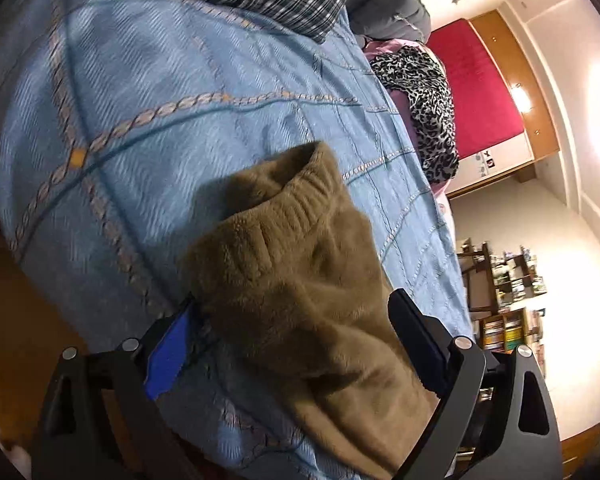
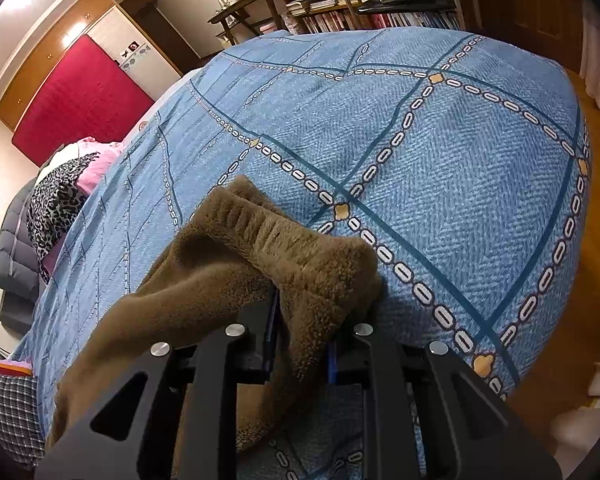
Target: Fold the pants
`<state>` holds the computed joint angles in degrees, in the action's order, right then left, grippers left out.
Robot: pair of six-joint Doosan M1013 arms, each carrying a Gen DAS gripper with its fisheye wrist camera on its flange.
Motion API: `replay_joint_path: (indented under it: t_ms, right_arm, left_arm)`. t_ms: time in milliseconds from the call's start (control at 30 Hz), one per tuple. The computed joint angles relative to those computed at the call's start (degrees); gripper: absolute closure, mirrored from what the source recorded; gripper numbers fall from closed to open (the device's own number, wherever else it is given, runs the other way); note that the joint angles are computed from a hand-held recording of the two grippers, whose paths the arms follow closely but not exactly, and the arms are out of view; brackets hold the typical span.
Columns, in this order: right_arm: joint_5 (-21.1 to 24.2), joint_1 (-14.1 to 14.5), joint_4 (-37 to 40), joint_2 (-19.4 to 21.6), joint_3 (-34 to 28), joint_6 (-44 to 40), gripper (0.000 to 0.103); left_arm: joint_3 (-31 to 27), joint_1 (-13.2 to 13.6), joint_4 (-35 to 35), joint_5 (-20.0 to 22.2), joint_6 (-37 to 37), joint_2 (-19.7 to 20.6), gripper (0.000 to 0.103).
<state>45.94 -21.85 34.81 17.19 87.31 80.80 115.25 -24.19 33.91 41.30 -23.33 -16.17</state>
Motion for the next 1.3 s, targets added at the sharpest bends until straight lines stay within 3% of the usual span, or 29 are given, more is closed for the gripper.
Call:
replay_joint_path:
  t_ms: [33,100,200,367,567,667,733,833,867,900,1067,1167,1300]
  right_arm:
    - [-0.1,0.2,-0.2,0.0,-0.1,0.3,0.085]
    - [-0.2,0.4,-0.7,0.2,-0.3,0.9,0.085]
    - [-0.6,0.9,-2.3,0.2,-0.4,1.5,0.085]
    - [0.1,1.5,-4.7,0.8,-1.6,3.9,0.085]
    - [1.3,2.1,-8.9,1.4,-3.2,4.7,0.085]
    - [1.2,3.0,-12.7,1.6,-3.6,5.4,0.085]
    - [1.0,3.3,-14.1,1.8,-3.7,5.6,0.085]
    - [0.9,3.5,-14.7,1.9,-3.9,5.8,0.085]
    - [0.7,3.4,-14.1,1.9,-3.8,5.6,0.085]
    - [0.6,3.2,-13.3,1.8,-3.6,5.3,0.085]
    - [-1.5,2.5,-9.0,0.8,-1.9,1.8,0.083]
    - [-3.1,2.4,-7.0,0.1,-1.3,-0.8,0.079]
    - [-3.6,2.1,-5.1,-0.1,-1.5,-1.9,0.071]
  left_arm:
    - [-0.4,0.4,0.0,0.4,0.1,0.4,0.016]
    - [-0.9,1.5,-1.4,0.5,1.2,0.9,0.047]
    - [-1.6,3.6,-4.4,-0.3,3.7,1.6,0.078]
    - [-4.8,3.6,-2.2,2.2,9.2,1.6,0.089]
    - [-6.6,2.1,-5.2,11.0,17.3,1.2,0.089]
    - [-4.7,3.4,-10.3,11.8,20.4,1.8,0.089]
    - [-4.4,3.7,-11.4,13.1,23.1,3.0,0.082]
    - [-5.0,2.6,-8.6,16.8,22.8,4.2,0.058]
    - [-5.5,2.1,-7.0,18.7,21.2,4.2,0.041]
    - [-5.7,1.4,-5.3,20.0,19.6,3.9,0.032]
    - [-6.7,-1.4,3.4,27.0,11.8,2.5,0.032]
    - [-9.2,-3.1,7.1,30.1,12.3,4.0,0.032]
    - [-13.2,-3.3,6.9,26.2,17.8,7.8,0.032]
